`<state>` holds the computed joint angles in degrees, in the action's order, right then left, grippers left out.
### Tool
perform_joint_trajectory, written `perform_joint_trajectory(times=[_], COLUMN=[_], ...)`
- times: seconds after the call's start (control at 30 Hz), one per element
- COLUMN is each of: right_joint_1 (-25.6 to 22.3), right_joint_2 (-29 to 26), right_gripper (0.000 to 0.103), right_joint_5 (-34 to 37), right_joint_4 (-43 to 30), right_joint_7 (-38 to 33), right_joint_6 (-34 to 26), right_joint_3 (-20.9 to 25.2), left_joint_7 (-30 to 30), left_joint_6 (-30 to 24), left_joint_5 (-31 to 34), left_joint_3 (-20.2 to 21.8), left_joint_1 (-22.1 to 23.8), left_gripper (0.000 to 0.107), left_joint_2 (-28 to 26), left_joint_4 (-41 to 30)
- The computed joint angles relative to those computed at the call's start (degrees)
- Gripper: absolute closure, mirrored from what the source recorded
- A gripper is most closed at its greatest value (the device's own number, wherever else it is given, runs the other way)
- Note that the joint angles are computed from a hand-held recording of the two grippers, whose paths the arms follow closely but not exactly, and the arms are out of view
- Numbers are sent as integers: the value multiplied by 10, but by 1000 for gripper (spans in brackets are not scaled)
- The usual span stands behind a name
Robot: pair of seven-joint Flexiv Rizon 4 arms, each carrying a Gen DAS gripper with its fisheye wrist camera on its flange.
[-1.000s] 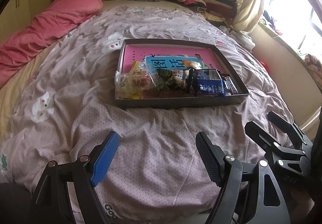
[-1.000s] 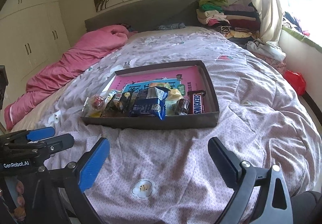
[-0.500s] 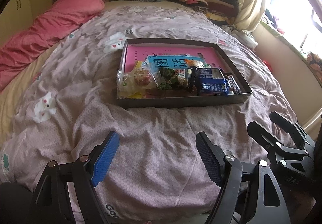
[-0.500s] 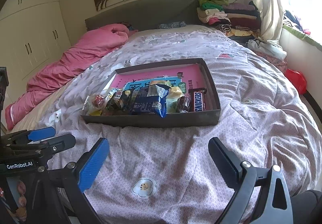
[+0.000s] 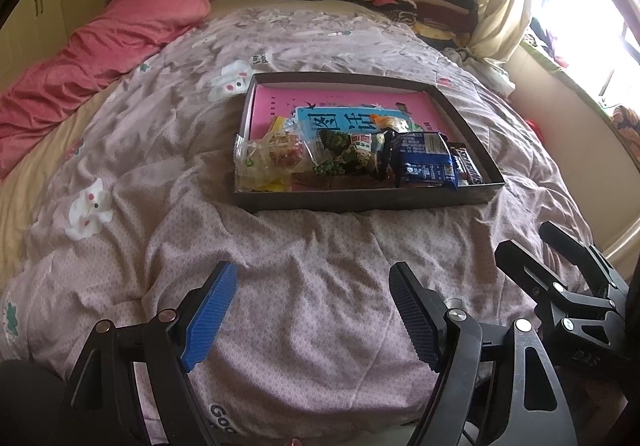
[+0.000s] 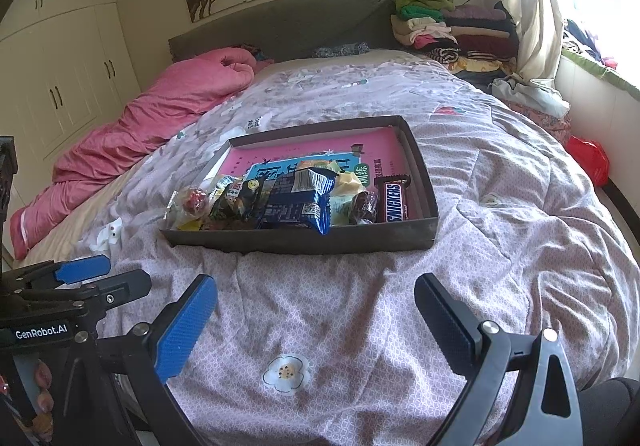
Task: Organize snacks
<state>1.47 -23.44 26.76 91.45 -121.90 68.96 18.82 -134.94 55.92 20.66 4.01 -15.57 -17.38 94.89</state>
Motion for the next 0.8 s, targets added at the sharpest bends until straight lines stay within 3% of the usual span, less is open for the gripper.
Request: perform_joint_trajectory(times=[0.6, 0.8], right_joint_1=[1, 2], right_joint_2=[0, 0], right_gripper=[3, 2], right_joint_5=[0, -1], right_joint_4=[2, 2], right_joint_7=[-5, -2], right_joint_6=[5, 6], right_joint_3=[1, 1], left_joint_7=[-11, 0], left_joint_6=[-8, 18], left_joint_5=[8, -3], left_joint_3=[0, -4], left_joint_1=[0, 4], left_gripper=[27, 27], left_joint_2=[0, 0], left_joint_4=[-4, 5])
